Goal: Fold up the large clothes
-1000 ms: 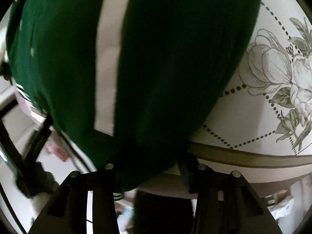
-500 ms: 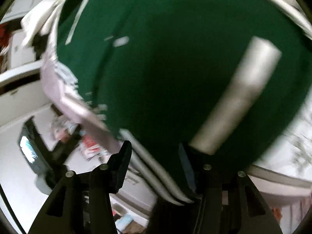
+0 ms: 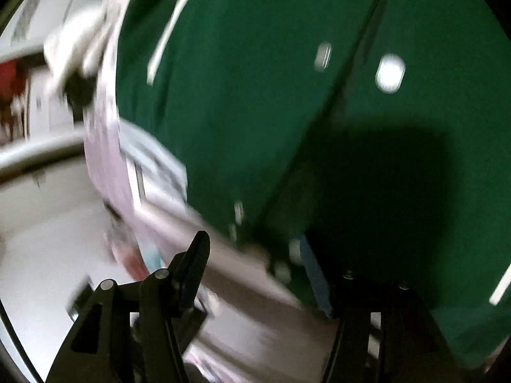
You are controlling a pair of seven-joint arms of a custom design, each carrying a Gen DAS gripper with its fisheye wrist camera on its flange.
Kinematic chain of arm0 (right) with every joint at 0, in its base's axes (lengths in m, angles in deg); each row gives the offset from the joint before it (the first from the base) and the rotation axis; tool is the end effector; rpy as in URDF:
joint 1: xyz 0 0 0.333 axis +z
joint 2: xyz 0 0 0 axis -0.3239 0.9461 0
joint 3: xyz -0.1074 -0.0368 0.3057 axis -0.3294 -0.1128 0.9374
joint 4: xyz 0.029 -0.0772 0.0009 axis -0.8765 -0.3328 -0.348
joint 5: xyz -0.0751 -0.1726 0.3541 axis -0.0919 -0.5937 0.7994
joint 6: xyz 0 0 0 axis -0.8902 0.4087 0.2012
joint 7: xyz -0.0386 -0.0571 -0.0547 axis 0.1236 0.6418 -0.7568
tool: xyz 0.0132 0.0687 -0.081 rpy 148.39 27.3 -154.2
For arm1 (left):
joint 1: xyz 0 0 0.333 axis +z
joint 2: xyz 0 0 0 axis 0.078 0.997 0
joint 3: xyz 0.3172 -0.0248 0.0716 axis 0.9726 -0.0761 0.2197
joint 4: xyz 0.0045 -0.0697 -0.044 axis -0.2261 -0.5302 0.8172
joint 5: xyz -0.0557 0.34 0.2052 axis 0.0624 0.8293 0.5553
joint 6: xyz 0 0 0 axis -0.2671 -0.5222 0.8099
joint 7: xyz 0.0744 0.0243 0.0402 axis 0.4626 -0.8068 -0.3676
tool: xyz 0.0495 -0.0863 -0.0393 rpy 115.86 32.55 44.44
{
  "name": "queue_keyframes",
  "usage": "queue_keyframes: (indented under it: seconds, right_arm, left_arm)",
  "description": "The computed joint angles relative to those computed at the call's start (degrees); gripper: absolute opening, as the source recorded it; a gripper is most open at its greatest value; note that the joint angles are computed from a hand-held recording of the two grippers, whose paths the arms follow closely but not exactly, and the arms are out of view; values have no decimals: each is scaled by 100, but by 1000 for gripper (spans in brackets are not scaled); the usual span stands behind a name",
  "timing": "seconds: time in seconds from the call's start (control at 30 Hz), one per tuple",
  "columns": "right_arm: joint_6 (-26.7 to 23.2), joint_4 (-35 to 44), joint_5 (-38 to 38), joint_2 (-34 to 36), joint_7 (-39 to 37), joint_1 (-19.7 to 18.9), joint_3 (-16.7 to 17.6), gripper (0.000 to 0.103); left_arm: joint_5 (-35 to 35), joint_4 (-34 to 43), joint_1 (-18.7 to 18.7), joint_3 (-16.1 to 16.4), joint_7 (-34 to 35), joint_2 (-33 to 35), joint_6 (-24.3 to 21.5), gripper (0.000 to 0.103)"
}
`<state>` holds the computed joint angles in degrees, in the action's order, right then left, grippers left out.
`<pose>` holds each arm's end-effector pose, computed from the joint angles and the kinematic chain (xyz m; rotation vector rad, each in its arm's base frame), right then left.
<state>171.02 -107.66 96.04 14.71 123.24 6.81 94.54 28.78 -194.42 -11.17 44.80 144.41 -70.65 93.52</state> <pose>0.4538 0.2367 0.3984 -0.5318 2.5142 0.4710 0.5475 -0.2662 0.4469 -1.3485 2.3969 0.0458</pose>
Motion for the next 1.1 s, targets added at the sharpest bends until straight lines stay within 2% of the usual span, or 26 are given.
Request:
queue_keyframes:
  seconds: [0.03, 0.1, 0.13, 0.17, 0.23, 0.3, 0.33, 0.37, 0.4, 0.5, 0.57, 0.63, 0.67, 0.7, 0.73, 0.77, 0.83, 0.87, 0.9, 0.97, 1.07, 1.1]
  right_arm:
    - [118, -114, -12, -34, 98, -16, -43, 61]
    - [573, -336, 661, -53, -149, 213, -284, 54]
    - [558, -388, 720, -58, -136, 187, -325, 34]
    - [590, -444, 598, -72, 4, 57, -241, 9]
    - [484, -451, -11, -47, 530, -269, -1, 9]
    - [133, -597, -1271, -360, 1662, -753, 379, 8]
    - [4, -540, -1806, -337, 1903, -882, 489, 8]
    - [-332, -549, -2317, -515, 2530, -816, 399, 8]
    - [-619, -654, -2613, -780, 2768, -737, 331, 8]
    - [-1103, -806, -2588, -1104, 2583, -398, -7, 9]
    - [-974, -825, -1814, -974, 1791, -19, -405, 14]
    - [-904, -1004, -1386, -1196, 1564, 77, -523, 15]
    - [-925, -1084, -1303, -1309, 1493, 49, -523, 24]
    - [-1055, -1176, -1396, -1525, 1555, -118, -390, 29]
    - [-1218, -1307, -1647, -1843, 1767, -282, -258, 39]
    - [-1472, -1363, -1903, -2099, 1994, -417, -153, 45]
    - [-2139, -1528, -2427, -2784, 2320, -539, -76, 51]
    - [-2449, -1584, -2630, -3043, 2459, -507, -106, 51]
    - [-2508, -1603, -2578, -3102, 2431, -601, 18, 51]
    - [-2954, -1704, -2675, -3507, 2590, -654, 56, 51]
    - [-3620, -2058, -3091, -4198, 2799, -727, -147, 51]
    - [-3614, -2115, -3066, -4268, 2736, -879, -83, 52]
  left_arm:
    - [10, 80, -2, -1, 27, 110, 60, 103]
    - [-21, 261, -9, 14, 63, 318, 172, 103]
    - [-62, 327, -17, 21, 74, 384, 208, 103]
    - [-121, 386, -16, 29, 109, 435, 231, 103]
    - [-202, 474, -32, 38, 171, 487, 234, 103]
    - [-296, 523, -34, 43, 266, 493, 217, 103]
    - [-371, 538, -23, 42, 337, 477, 210, 103]
    - [-425, 553, -13, 44, 397, 470, 210, 103]
    - [-479, 564, 3, 48, 469, 469, 224, 103]
    - [-602, 659, 11, 37, 650, 498, 274, 103]
    - [-642, 843, -26, 19, 730, 599, 289, 103]
    - [-641, 978, -62, 23, 781, 664, 358, 103]
    - [-634, 1038, -87, 15, 821, 687, 419, 103]
    - [-642, 1069, -110, 4, 874, 692, 459, 103]
    - [-630, 1095, -147, -19, 950, 685, 514, 103]
    - [-624, 1114, -179, -29, 994, 676, 529, 103]
    - [-679, 1277, -276, -104, 1160, 734, 481, 103]
    - [-701, 1394, -328, -129, 1229, 787, 463, 103]
    - [-671, 1553, -411, -157, 1276, 870, 515, 103]
    - [-514, 1951, -624, -167, 1291, 1114, 533, 103]
    - [-87, 2914, -1122, -103, 1203, 1732, 427, 103]
    - [13, 3308, -1296, -74, 1227, 1984, 325, 103]
